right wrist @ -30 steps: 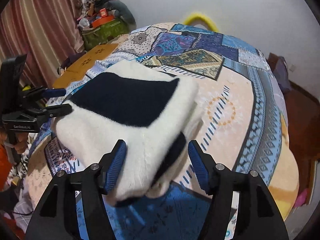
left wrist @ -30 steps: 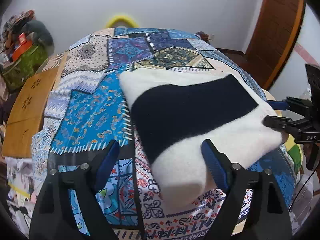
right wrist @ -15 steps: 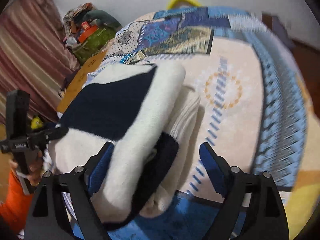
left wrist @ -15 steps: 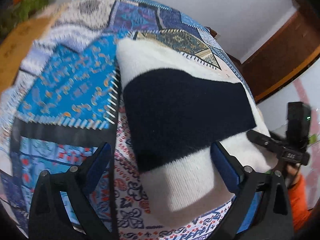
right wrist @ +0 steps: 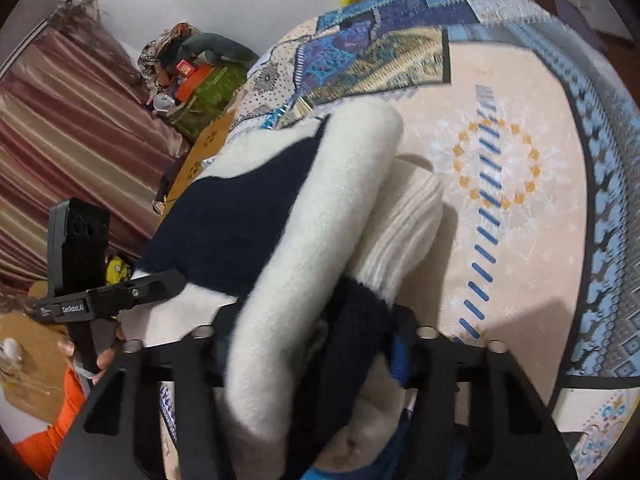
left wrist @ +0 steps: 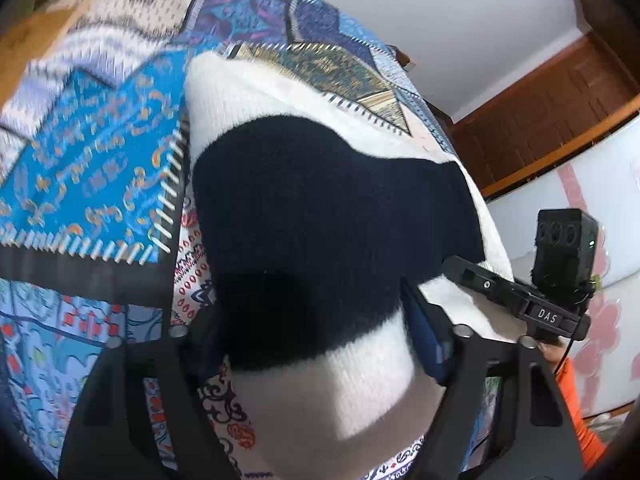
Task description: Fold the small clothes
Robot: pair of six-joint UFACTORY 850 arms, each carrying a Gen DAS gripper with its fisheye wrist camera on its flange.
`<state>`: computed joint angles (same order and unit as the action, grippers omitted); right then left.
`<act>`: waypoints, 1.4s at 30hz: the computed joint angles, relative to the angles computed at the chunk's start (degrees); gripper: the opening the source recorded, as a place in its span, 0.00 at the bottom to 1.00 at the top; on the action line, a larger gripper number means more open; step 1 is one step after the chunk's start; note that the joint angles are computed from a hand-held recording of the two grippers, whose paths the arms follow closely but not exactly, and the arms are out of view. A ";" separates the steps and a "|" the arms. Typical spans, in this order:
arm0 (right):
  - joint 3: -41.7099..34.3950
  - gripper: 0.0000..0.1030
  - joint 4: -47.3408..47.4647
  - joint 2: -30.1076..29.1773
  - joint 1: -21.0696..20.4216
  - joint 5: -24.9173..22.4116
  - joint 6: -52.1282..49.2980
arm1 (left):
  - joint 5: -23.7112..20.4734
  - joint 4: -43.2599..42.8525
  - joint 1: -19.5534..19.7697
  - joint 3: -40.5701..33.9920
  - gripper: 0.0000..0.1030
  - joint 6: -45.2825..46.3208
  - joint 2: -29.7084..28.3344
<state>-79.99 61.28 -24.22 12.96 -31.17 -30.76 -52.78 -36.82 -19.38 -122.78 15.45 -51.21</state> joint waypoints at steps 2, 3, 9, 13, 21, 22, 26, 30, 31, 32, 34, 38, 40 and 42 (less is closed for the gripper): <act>-0.06 0.40 -3.00 0.92 0.81 1.89 1.74 | 0.97 0.50 -0.11 1.07 0.66 1.13 1.69; 0.04 0.40 -4.23 1.64 1.35 2.99 2.44 | 1.39 0.52 -0.08 1.35 0.66 1.55 2.18; -1.98 0.38 -5.54 3.24 3.19 5.97 2.58 | 5.21 -1.46 1.44 5.18 0.66 6.29 7.85; -4.56 0.38 -8.41 3.78 5.23 8.90 4.50 | 6.24 -3.61 3.34 6.89 0.66 9.00 10.51; -10.14 0.38 -15.45 -0.95 8.49 8.29 12.74 | 5.46 -3.30 6.24 10.13 0.66 8.59 10.35; -10.79 0.38 -16.13 -1.97 8.75 7.59 13.73 | 4.72 -3.20 6.69 10.51 0.66 8.12 9.65; -12.71 0.39 -19.36 -5.60 9.24 3.98 17.76 | 2.68 -2.31 7.75 12.19 0.67 6.53 7.38; -11.66 0.44 -19.11 -6.16 9.17 4.49 16.62 | 2.59 -9.89 9.41 15.41 0.76 11.14 6.92; -11.68 0.47 -18.78 -6.12 9.03 4.26 16.15 | 2.94 -11.19 9.69 16.26 0.78 12.22 7.18; -11.72 0.49 -18.84 -6.03 8.89 4.02 15.93 | 3.46 -11.59 9.86 16.86 0.80 12.60 7.47; -11.02 0.53 -19.10 -5.32 8.64 3.90 15.77 | 5.33 -10.54 9.69 18.41 0.80 12.30 8.84; -8.32 0.56 -24.43 -2.20 9.70 6.27 19.98 | 11.12 -2.94 8.36 21.26 0.80 9.83 13.08; -7.18 0.56 -29.94 -0.51 10.33 7.96 23.84 | 14.32 1.21 7.45 22.74 0.80 8.18 15.41; -5.99 0.56 -35.34 1.55 10.69 9.61 28.12 | 17.77 3.56 6.89 25.45 0.80 7.78 18.88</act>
<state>-85.98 25.94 -22.67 23.64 -21.55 -2.64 -35.01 -33.25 -12.49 -97.33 23.23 -32.33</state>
